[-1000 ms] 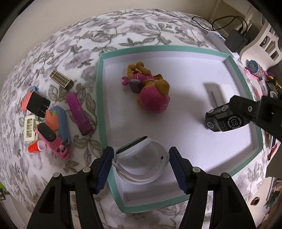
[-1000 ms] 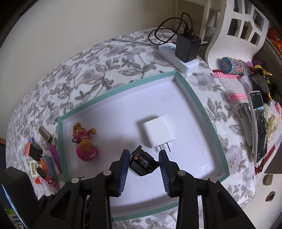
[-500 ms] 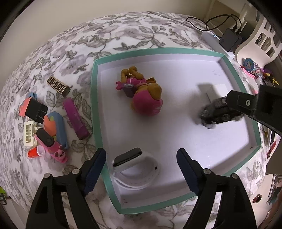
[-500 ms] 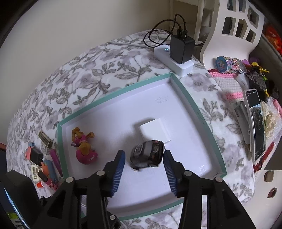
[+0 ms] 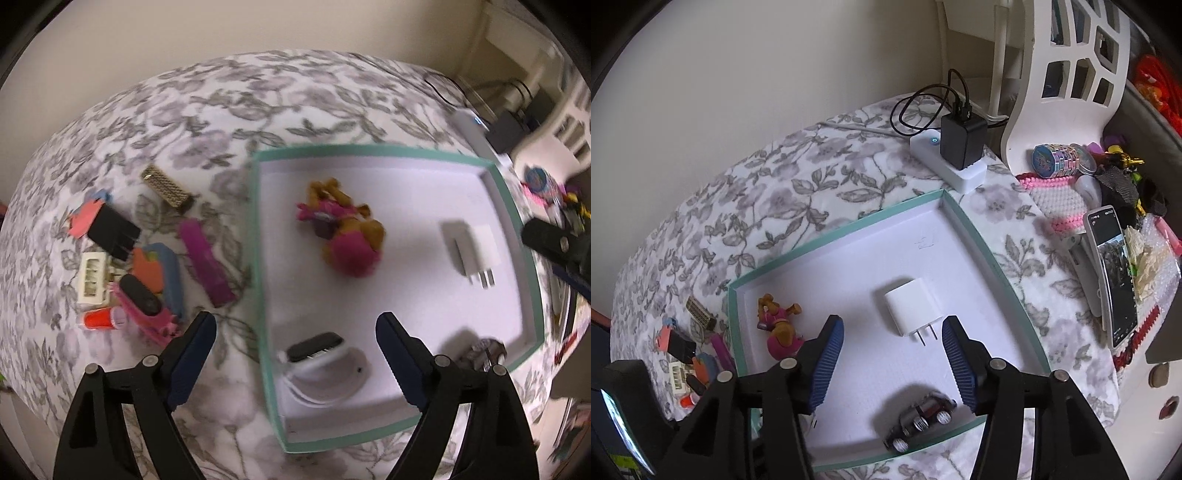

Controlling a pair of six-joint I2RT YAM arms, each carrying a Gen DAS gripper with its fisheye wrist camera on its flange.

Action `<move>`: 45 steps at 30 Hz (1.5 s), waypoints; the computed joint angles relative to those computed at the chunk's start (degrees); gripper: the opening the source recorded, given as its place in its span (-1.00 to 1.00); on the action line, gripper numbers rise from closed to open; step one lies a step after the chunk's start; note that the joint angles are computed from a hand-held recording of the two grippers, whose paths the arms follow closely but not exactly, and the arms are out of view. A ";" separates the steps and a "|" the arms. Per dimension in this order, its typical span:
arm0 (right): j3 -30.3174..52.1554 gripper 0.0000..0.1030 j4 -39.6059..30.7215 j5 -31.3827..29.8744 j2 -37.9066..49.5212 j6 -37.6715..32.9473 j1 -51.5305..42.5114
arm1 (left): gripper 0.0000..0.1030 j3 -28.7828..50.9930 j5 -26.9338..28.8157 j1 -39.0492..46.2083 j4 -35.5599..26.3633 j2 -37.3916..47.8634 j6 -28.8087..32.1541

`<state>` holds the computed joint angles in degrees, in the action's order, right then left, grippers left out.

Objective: Organize rigid objects
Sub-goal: 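Move both tools back toward the remaining items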

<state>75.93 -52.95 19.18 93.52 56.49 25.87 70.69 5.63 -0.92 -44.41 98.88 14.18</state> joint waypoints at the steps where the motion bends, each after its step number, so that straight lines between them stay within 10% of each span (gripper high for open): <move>1: -0.01 0.16 -0.02 -0.05 0.07 0.01 -0.02 | 0.72 0.79 0.13 0.66 -0.08 0.43 -0.61; 26: 4.64 0.99 1.57 -0.50 7.01 -3.92 4.36 | 0.98 10.35 2.88 15.36 2.71 5.84 -9.00; 45: 14.47 1.00 7.47 -5.78 17.69 -7.61 12.39 | 0.98 22.14 4.11 28.62 0.45 14.59 -12.14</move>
